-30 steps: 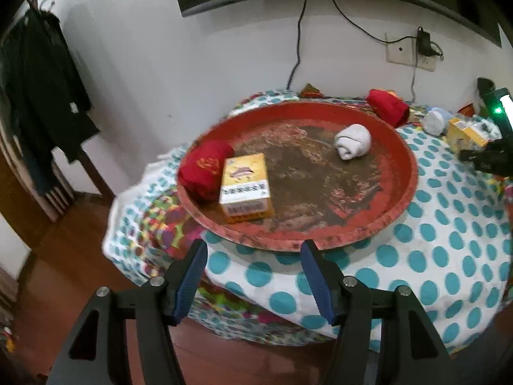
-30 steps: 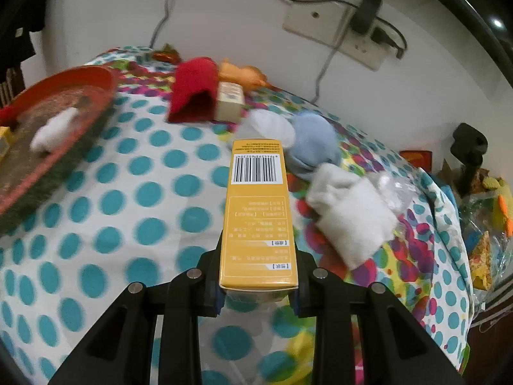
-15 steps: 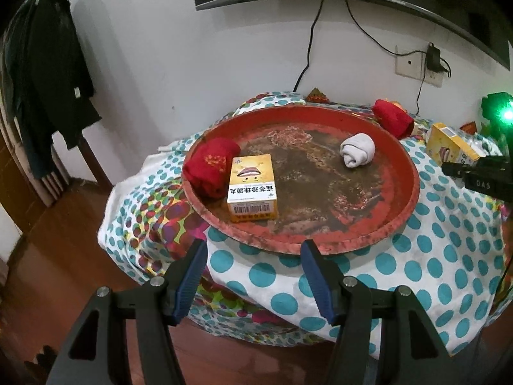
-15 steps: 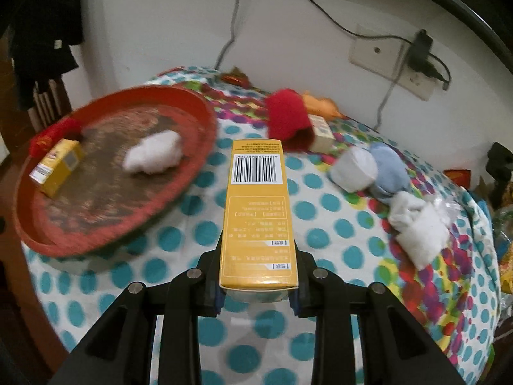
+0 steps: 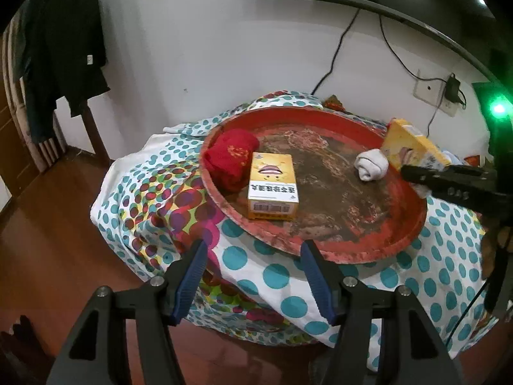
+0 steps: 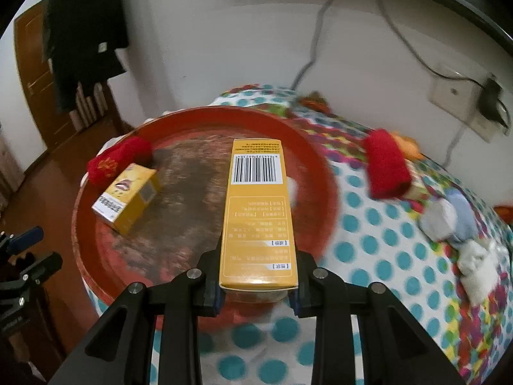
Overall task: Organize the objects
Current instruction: 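Carry the tall yellow box with the right tool onto the red tray and release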
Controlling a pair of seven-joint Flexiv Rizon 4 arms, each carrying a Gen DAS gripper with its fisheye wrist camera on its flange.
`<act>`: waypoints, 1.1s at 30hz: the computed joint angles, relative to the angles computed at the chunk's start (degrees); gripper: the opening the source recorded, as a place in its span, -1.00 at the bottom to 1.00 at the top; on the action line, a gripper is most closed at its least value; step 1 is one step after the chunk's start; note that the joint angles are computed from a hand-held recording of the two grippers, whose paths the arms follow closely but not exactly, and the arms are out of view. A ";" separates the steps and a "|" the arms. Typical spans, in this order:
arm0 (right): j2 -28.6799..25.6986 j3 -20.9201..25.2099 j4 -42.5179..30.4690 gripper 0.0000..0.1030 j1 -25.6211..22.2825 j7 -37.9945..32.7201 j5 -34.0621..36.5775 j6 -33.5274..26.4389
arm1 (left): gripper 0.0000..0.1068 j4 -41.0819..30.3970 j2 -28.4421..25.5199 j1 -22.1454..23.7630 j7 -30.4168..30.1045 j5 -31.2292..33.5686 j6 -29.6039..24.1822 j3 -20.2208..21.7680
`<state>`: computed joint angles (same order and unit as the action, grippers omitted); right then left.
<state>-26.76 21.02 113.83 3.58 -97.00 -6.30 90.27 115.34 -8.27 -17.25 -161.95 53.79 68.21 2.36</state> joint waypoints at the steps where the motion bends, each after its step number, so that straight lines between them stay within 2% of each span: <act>1: -0.33 0.42 -0.48 -0.44 0.12 0.09 0.04 -0.51 | 0.16 0.01 0.10 -0.01 -0.21 0.20 -0.05 0.06; 9: -3.34 -1.14 -4.64 -0.44 5.07 1.95 -0.18 -5.22 | 0.16 0.83 -0.36 0.98 1.83 -2.74 1.28 0.24; 19: -4.95 -10.74 -7.25 -0.44 14.80 8.04 -5.91 -8.63 | 0.16 0.79 -0.66 0.47 2.95 -3.38 1.61 0.86; 23: -6.38 -10.68 -9.97 -0.44 14.68 8.85 -6.84 -11.51 | 0.16 0.59 -0.68 0.26 2.38 -2.99 1.00 1.02; 28: -7.57 -13.74 -11.18 -0.44 16.74 10.85 -9.75 -12.90 | 0.16 1.17 -0.67 0.87 2.43 -3.98 1.86 1.20; 33: -7.95 -13.21 -11.51 -0.44 16.15 10.81 -10.18 -13.36 | 0.16 1.09 -0.76 0.87 2.18 -3.93 1.03 1.32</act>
